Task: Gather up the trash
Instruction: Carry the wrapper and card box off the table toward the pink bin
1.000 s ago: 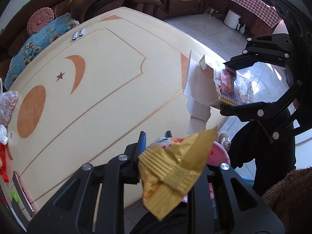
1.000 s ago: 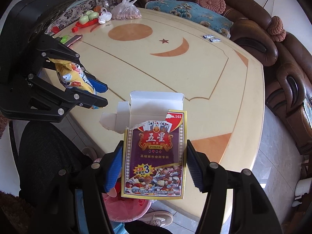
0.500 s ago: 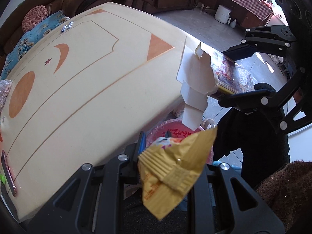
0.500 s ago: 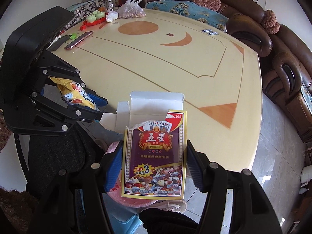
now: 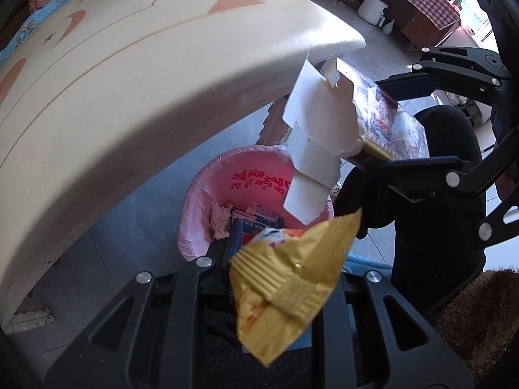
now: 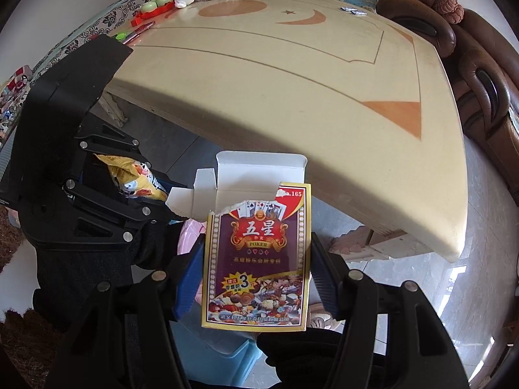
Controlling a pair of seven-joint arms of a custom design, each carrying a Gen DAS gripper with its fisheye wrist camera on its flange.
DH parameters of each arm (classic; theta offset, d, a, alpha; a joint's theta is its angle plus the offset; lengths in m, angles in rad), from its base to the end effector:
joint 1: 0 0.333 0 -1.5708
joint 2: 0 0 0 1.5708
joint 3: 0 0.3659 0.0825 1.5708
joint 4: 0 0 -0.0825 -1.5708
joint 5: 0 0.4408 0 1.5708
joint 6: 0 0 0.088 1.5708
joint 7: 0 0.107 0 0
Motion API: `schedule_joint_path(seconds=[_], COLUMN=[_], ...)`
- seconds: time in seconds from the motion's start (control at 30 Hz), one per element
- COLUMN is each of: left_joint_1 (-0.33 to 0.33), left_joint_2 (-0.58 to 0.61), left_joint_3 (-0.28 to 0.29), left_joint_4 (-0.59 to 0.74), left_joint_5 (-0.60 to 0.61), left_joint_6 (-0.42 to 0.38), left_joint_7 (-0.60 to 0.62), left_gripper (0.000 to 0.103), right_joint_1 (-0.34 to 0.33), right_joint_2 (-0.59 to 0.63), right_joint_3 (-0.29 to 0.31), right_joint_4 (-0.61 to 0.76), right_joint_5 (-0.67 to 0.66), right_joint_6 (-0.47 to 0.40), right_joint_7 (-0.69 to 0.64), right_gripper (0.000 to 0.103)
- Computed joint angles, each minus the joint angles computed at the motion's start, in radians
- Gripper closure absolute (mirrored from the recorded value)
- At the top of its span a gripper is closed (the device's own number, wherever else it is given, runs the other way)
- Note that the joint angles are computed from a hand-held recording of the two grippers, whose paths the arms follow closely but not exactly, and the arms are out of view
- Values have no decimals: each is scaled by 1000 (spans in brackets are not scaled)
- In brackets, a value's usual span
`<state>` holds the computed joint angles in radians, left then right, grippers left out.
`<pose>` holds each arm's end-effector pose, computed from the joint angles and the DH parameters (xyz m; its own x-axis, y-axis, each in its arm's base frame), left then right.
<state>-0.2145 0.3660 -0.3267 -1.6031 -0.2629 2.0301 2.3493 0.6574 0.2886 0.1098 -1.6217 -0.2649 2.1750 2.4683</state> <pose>0.6413 -0.3676 0.4646 -0.9168 -0.3372 0.2139 -0.3885 0.8771 -0.2824 0.5454 0.4996 0.5131 -0.0074 -0.9982 -0.0595 -0.9454 0.0263 -0.3248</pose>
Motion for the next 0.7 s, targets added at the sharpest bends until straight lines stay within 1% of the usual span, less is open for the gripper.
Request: schedule_joint_path(seconds=[0.07,0.23,0.3,0.4,0.7], left_joint_1=[-4,-7,-7,-6,-29], left_joint_2=[9,37,41,65,165], left_joint_3=[-1,-2,-4,-2,3], left_joint_4=[-1,-1,-16,-8,37], left_joint_5=[5,10,9,19,75], left_joint_6=[-3,-11,-4,-17,-60], left_joint_7=[0,-13,-22,-33,-143], left_gripper=[82,82,82,82,82], right_joint_1=[-1,7,-1,-6,-5], right_joint_2=[-3,8,17,28,68], right_joint_3=[2,2,3,4,-11], right_joint_4=[-24,-57,-72,-97,-123], right_joint_5=[11,4,28,60,95], right_joint_6=[18,31,54,85,133], right_joint_7=[13,46,44,46,69], right_gripper=[44,44,44,44,44])
